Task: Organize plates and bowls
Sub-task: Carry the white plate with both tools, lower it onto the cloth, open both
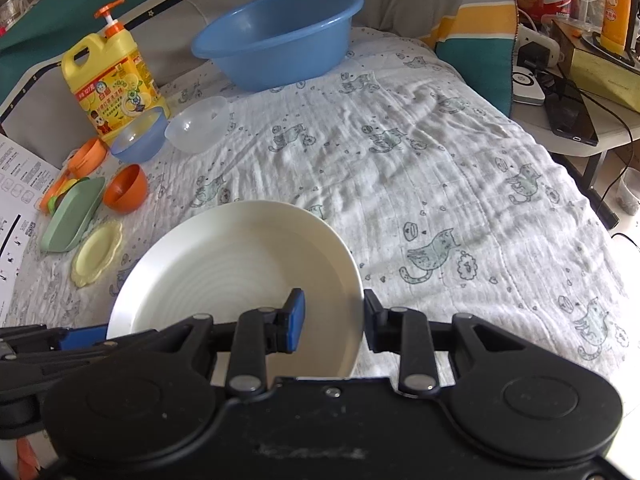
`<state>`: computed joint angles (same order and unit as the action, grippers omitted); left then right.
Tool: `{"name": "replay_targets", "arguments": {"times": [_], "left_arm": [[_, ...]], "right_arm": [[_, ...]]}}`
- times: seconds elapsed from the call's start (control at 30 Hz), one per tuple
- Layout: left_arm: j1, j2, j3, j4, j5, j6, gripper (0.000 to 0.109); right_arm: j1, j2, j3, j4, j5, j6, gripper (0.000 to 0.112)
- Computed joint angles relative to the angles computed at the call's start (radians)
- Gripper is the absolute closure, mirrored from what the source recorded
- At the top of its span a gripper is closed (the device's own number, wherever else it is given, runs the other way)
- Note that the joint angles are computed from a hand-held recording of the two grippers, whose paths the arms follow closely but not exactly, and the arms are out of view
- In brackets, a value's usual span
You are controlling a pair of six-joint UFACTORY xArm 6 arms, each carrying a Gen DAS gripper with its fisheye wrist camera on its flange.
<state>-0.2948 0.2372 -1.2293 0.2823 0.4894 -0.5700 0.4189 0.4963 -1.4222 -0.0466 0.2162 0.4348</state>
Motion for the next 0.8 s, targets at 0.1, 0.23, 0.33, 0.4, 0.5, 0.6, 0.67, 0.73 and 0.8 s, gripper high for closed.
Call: {"name": "replay_targets", "arguments": {"times": [0.1,0.23,0.33,0.4,0.5,0.6,0.67,0.73,0.8], "left_arm": [[0.004,0.018,-0.016,-0.001,0.001,0.001,0.071],[0.006,0.041,-0.033,-0.014,0.010,0.016,0.067],[0.000,0.053,-0.036,-0.001,0.015,0.026,0.047],[-0.005,0.055,-0.040,0.059,0.021,-0.009,0.030],[-0.004,0.051,-0.041,0.102,0.023,-0.032,0.017],[0.004,0.040,-0.033,0.088,0.014,-0.031,0.007],[0.010,0.031,-0.024,0.068,0.008,-0.024,0.006],[0.015,0.023,-0.018,0.046,0.003,-0.013,0.006],[0.019,0.014,-0.010,0.039,-0.001,-0.014,0.006]], "right_arm": [[0.000,0.023,-0.029,-0.008,0.009,0.005,0.082],[0.000,0.050,-0.059,-0.022,0.018,0.011,0.081],[0.001,0.062,-0.066,-0.043,0.009,0.022,0.079],[0.003,0.065,-0.069,-0.046,0.005,0.019,0.064],[-0.001,0.064,-0.068,-0.097,-0.002,0.073,0.027],[-0.011,0.049,-0.057,-0.181,-0.013,0.143,0.015],[-0.014,0.041,-0.055,-0.199,-0.013,0.164,0.009],[-0.017,0.032,-0.051,-0.222,-0.011,0.189,0.009],[-0.016,0.028,-0.052,-0.223,-0.004,0.189,0.009]]}}
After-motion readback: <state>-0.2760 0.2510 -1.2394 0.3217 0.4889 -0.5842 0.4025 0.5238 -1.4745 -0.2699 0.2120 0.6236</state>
